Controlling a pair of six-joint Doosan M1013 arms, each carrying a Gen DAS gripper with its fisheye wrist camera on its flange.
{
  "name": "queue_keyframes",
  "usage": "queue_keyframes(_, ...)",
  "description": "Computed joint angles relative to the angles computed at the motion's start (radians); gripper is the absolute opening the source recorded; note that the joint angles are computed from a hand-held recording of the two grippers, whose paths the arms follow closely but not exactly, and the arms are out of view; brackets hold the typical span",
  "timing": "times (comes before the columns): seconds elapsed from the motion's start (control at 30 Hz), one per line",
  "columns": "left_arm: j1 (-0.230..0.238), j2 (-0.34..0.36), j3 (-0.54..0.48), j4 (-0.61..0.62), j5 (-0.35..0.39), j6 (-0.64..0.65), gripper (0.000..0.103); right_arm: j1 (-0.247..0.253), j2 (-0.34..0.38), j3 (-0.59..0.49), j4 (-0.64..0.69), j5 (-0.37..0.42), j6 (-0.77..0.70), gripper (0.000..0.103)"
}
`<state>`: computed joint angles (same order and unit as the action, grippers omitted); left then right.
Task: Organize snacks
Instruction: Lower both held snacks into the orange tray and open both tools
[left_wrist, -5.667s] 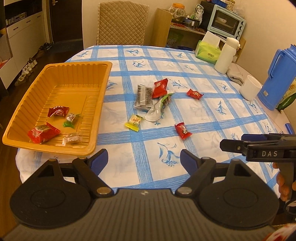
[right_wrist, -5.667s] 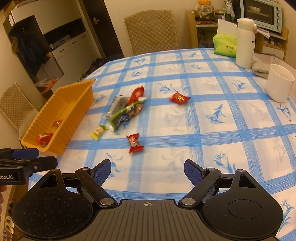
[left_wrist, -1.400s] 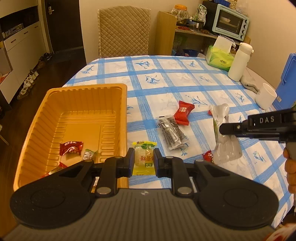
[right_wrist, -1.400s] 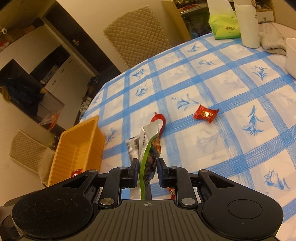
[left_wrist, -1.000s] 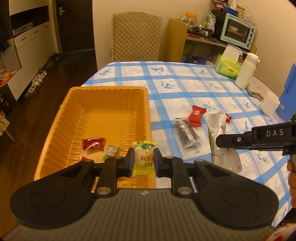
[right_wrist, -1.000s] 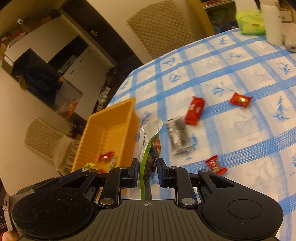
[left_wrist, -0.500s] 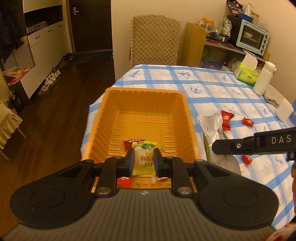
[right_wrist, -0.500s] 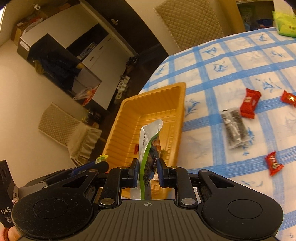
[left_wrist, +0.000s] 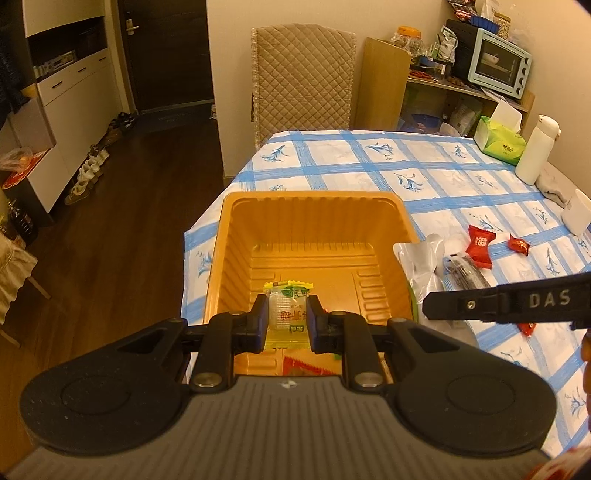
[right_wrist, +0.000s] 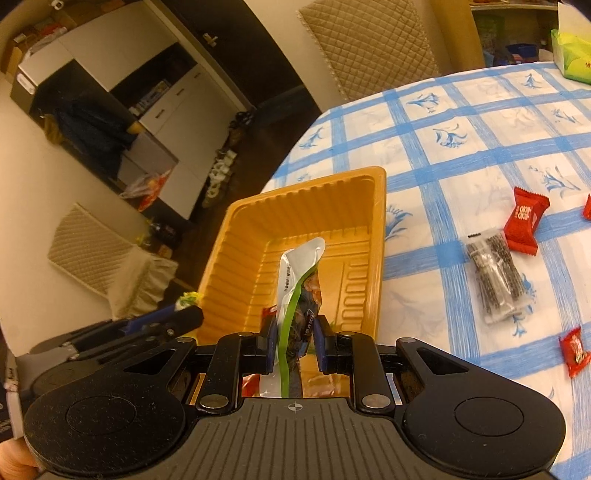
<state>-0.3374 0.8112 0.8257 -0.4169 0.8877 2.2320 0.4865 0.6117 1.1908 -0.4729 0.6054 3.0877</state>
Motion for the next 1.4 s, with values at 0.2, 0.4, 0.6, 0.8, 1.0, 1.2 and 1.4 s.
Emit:
queue_keyframes(0.2, -0.007, 0.066, -0.108, 0.004, 0.061, 0.013, 0.019, -0.017, 0.043, -0.065, 0.034, 0.069, -0.049, 0.021)
queue_keyframes(0.4, -0.016, 0.138, -0.231, 0.023, 0.124, -0.005, 0.019, -0.033, 0.081, -0.123, 0.067, 0.112, -0.101, 0.021)
queue_keyframes(0.6, -0.023, 0.189, -0.321, 0.032, 0.17, -0.015, 0.019, -0.046, 0.106, -0.162, 0.092, 0.145, -0.139, 0.021)
queue_keyframes(0.8, -0.027, 0.231, -0.396, 0.044, 0.213, -0.031, 0.019, -0.056, 0.131, -0.2, 0.112, 0.179, -0.182, 0.021)
queue_keyframes(1.0, -0.026, 0.248, -0.427, 0.048, 0.227, -0.043, 0.019, -0.057, 0.14, -0.212, 0.099, 0.182, -0.179, 0.021)
queue_keyframes(1.2, -0.024, 0.25, -0.432, 0.047, 0.229, -0.046, 0.019, -0.058, 0.133, -0.203, 0.09, 0.171, -0.171, 0.022)
queue_keyframes(1.4, -0.025, 0.25, -0.434, 0.042, 0.229, -0.039, 0.019, -0.057, 0.126, -0.19, 0.088, 0.159, -0.162, 0.022)
